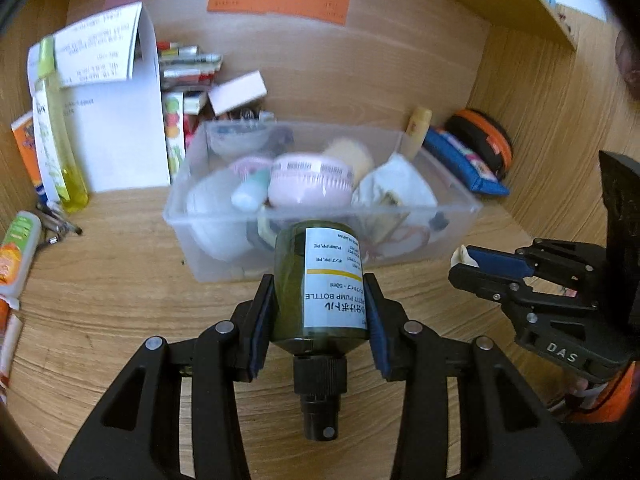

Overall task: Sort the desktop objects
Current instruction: 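Carry the green bottle and seashell over the bin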

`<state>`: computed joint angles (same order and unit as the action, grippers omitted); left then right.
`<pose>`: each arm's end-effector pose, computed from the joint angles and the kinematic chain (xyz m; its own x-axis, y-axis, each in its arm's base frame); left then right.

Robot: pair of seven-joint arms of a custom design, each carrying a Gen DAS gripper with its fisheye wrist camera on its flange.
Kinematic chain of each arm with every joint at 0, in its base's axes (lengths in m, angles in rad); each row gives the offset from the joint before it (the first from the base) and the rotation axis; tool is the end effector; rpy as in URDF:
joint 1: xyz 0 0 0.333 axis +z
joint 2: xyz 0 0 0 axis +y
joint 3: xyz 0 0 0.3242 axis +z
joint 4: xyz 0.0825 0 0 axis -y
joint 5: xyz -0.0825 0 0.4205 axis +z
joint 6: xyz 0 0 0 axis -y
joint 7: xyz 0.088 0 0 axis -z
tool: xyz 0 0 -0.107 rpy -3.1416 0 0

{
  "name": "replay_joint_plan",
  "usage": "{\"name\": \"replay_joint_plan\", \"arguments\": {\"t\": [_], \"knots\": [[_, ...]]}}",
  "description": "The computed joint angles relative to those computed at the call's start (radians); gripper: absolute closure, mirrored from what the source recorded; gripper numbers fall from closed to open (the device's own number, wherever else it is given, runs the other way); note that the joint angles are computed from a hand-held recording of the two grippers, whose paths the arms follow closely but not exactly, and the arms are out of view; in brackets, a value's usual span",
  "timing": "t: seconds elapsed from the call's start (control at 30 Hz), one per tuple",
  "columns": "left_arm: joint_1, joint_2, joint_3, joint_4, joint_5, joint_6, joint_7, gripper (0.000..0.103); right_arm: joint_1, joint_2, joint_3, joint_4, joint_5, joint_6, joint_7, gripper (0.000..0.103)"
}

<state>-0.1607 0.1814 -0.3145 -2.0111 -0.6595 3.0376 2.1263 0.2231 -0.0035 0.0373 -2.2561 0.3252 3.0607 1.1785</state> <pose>0.6103 -0.2507 0.4439 -0.4318 -0.8851 0.1735 -0.6374 0.1634 -0.7530 0.5818 0.1289 0.4430 0.3201 -0.9469 0.0318 -0.6443 -0.2422 -0.7254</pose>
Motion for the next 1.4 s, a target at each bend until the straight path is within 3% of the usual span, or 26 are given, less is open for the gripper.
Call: {"name": "replay_joint_plan", "arguments": {"t": [0.1, 0.23, 0.57, 0.63, 0.73, 0.9, 1.07, 1.4], "knots": [[0.027, -0.013, -0.040, 0.009, -0.084, 0.021, 0.081, 0.062, 0.000, -0.013, -0.006, -0.002, 0.016, 0.021, -0.010, 0.086], [0.025, -0.008, -0.044, 0.043, -0.125, 0.015, 0.141, 0.062, 0.015, -0.027, -0.027, 0.001, 0.089, 0.050, -0.059, 0.086], [-0.002, 0.059, -0.034, 0.165, -0.080, -0.031, 0.131, 0.062, -0.015, 0.011, -0.027, 0.075, 0.161, 0.071, -0.091, 0.086], [-0.047, 0.092, 0.016, 0.204, 0.019, -0.052, 0.037, 0.062, -0.032, 0.025, -0.013, 0.097, 0.192, 0.064, -0.122, 0.086], [-0.058, 0.127, 0.025, 0.244, 0.090, -0.074, -0.020, 0.062, -0.053, 0.059, -0.012, 0.129, 0.070, 0.051, -0.022, 0.086], [-0.081, 0.188, 0.045, 0.319, 0.200, -0.098, -0.110, 0.062, -0.110, 0.105, 0.030, 0.181, 0.011, 0.017, 0.017, 0.086], [-0.104, 0.254, 0.074, 0.403, 0.300, -0.131, -0.200, 0.062, -0.114, 0.141, 0.011, 0.222, -0.141, -0.025, 0.134, 0.086], [-0.094, 0.309, 0.053, 0.469, 0.360, -0.154, -0.222, 0.062, -0.146, 0.183, 0.035, 0.264, -0.250, -0.039, 0.189, 0.086]]}}
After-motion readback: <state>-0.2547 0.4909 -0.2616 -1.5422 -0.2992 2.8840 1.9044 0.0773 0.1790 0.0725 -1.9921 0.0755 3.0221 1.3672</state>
